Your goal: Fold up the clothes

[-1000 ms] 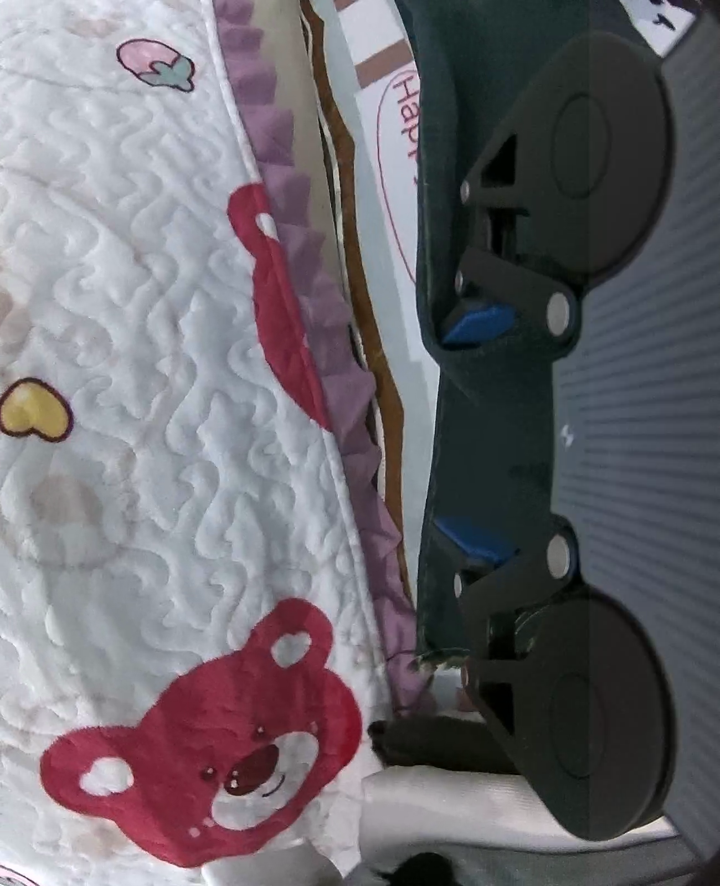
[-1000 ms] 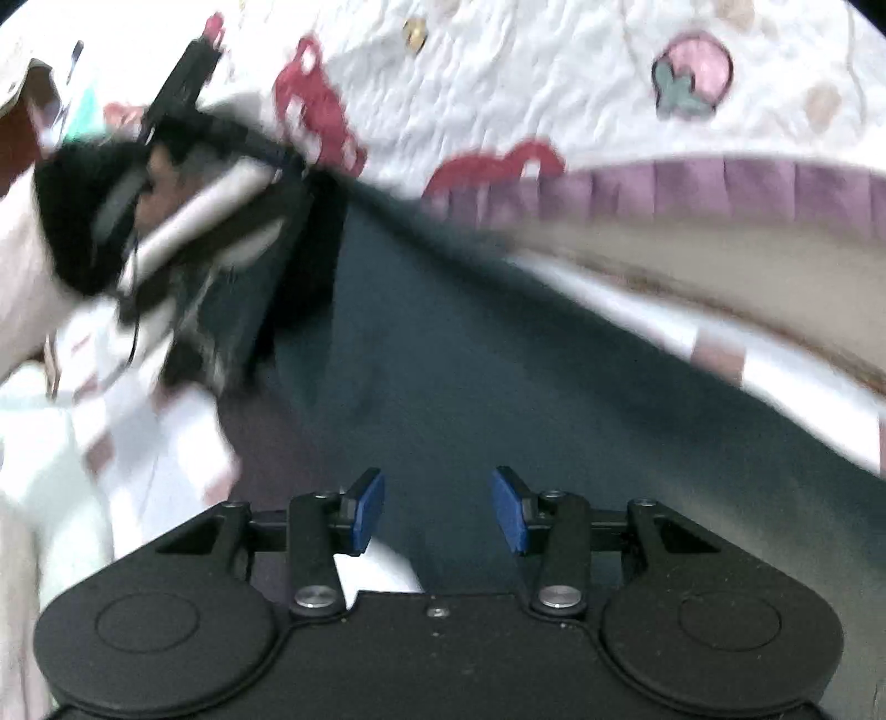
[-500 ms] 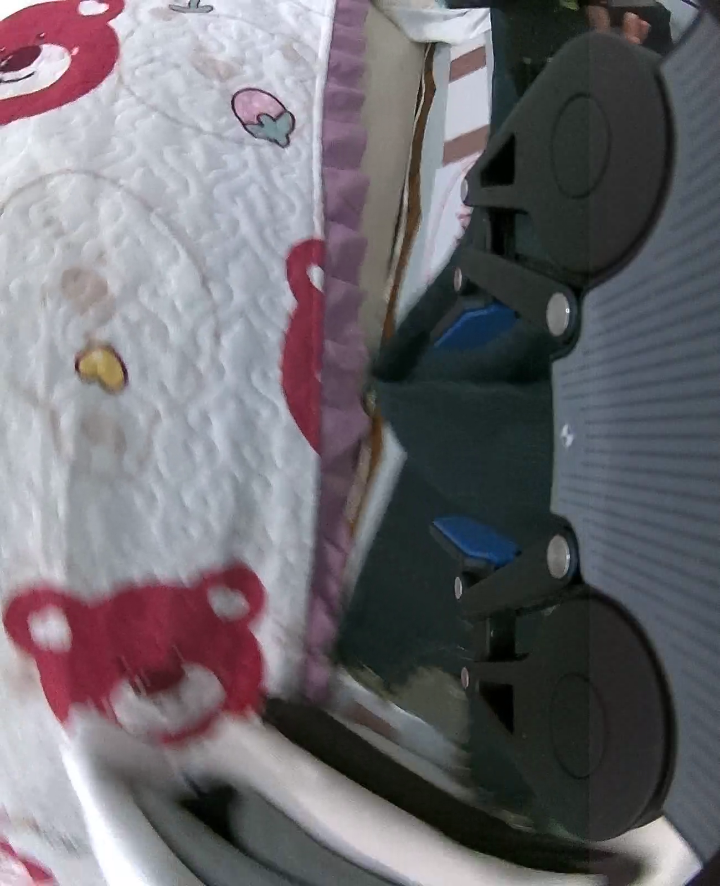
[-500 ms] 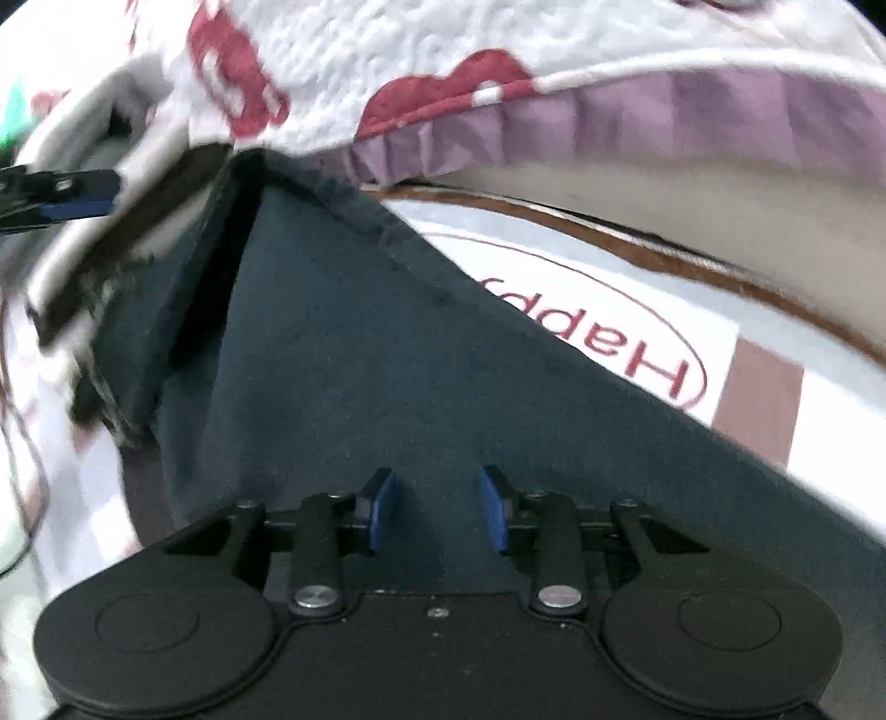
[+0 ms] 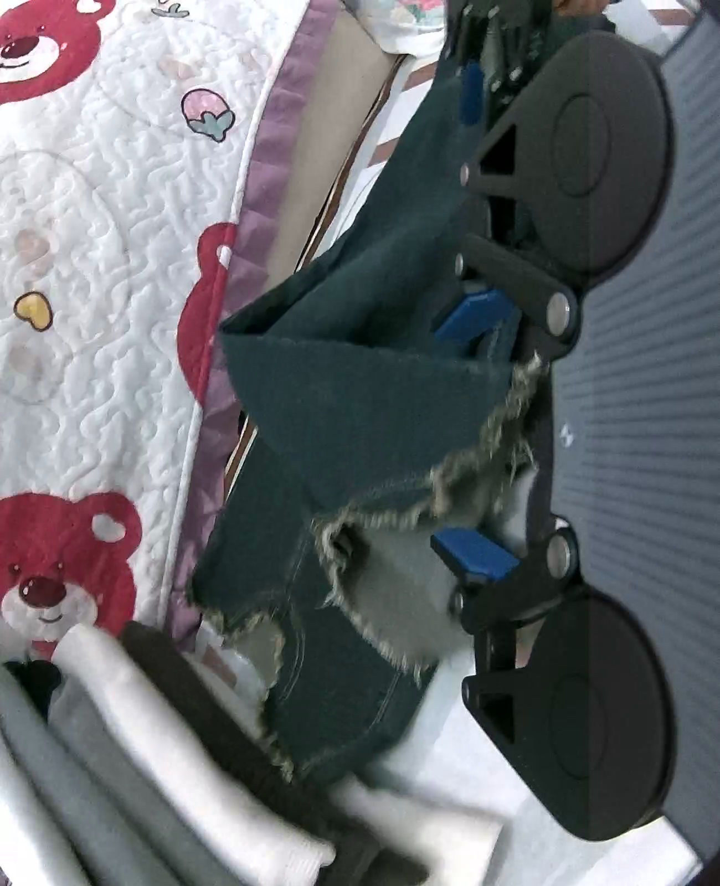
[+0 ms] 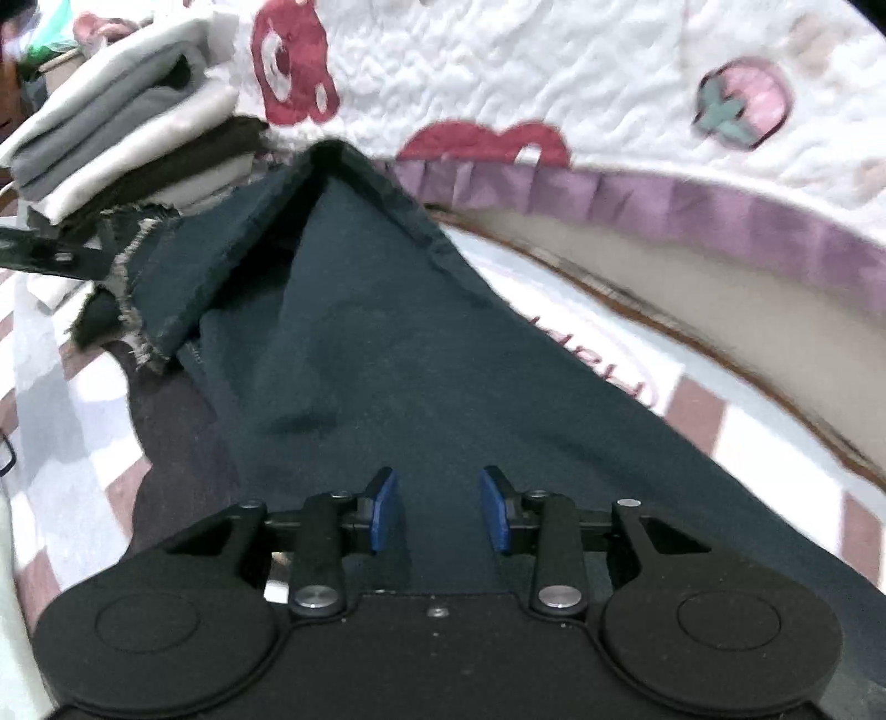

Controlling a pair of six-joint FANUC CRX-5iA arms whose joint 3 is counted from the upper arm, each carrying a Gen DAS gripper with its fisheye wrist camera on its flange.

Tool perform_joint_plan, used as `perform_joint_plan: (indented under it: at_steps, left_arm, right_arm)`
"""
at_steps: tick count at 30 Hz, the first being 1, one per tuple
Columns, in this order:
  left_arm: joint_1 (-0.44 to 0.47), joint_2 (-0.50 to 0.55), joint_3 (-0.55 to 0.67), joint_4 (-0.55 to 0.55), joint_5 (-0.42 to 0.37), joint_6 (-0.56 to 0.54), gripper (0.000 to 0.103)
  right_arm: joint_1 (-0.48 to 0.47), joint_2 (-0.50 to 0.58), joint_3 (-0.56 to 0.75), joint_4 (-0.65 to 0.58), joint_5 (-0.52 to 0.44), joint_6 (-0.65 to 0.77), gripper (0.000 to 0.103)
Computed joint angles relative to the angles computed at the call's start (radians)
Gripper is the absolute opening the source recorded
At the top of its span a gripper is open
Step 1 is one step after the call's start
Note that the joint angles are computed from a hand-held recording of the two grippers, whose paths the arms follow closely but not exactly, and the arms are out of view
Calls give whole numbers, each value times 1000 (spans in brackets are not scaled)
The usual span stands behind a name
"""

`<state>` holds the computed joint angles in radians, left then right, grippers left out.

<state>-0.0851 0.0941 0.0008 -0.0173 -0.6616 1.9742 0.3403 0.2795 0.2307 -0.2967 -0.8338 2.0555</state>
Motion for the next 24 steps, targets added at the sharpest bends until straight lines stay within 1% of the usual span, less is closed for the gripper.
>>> perform_joint_plan:
  at_steps: [1, 3, 4, 5, 6, 7, 8, 9, 10, 12, 13, 14, 16, 18, 19, 20, 22, 23, 24]
  left_arm:
    - [-12, 12, 19, -6, -11, -5, 75]
    - [-52, 37, 61, -56, -15, -44, 75]
    - [-72, 51, 83, -81, -17, -66, 75]
    - [-103, 74, 135, -156, -56, -47, 76]
    - [-139, 107, 199, -248, -115, -6, 77]
    - [-161, 135, 243, -303, -159, 19, 78]
    - [-173, 161, 273, -331, -194, 27, 78]
    - [-182, 186, 301, -354, -228, 31, 76]
    - [-192, 209, 330, -386, -278, 43, 54]
    - [-211, 249, 383, -454, -374, 66, 25]
    - [-211, 251, 385, -469, -383, 70, 14]
    - [-215, 253, 397, -505, -400, 81, 7]
    - [-232, 259, 431, -607, -440, 121, 7]
    - [-251, 247, 458, -754, -447, 216, 7]
    - [-257, 262, 491, -808, -459, 229, 7]
    - [-257, 291, 542, -846, -474, 208, 7]
    - [-226, 349, 648, -872, -460, 152, 7]
    - [-208, 392, 717, -858, -459, 117, 8]
    - [-192, 437, 791, -839, -469, 92, 13]
  right_arm:
    - [4, -21, -30, 12, 19, 10, 40]
    - [12, -62, -88, 40, 56, 26, 41]
    - [21, -79, -120, 73, 82, 21, 41]
    - [23, -92, -143, 91, 96, 20, 41]
    - [24, -102, -161, 102, 106, 18, 41]
    - [22, -112, -177, 107, 117, 17, 40]
    - [20, -117, -185, 103, 122, 18, 40]
    - [18, -122, -191, 97, 126, 19, 40]
    - [13, -126, -194, 85, 125, 21, 40]
    - [11, -130, -198, 75, 126, 20, 41]
    - [13, -133, -203, 75, 130, 28, 41]
    - [14, -136, -209, 75, 134, 37, 41]
    - [4, -147, -215, 55, 144, 46, 41]
    - [-6, -158, -221, 34, 153, 56, 41]
    - [-11, -164, -223, 23, 158, 62, 41]
    - [-17, -164, -219, 10, 153, 75, 41]
    - [-29, -164, -209, -15, 143, 102, 41]
    - [-28, -163, -212, -6, 145, 103, 41]
    - [-27, -161, -215, 6, 149, 103, 42]
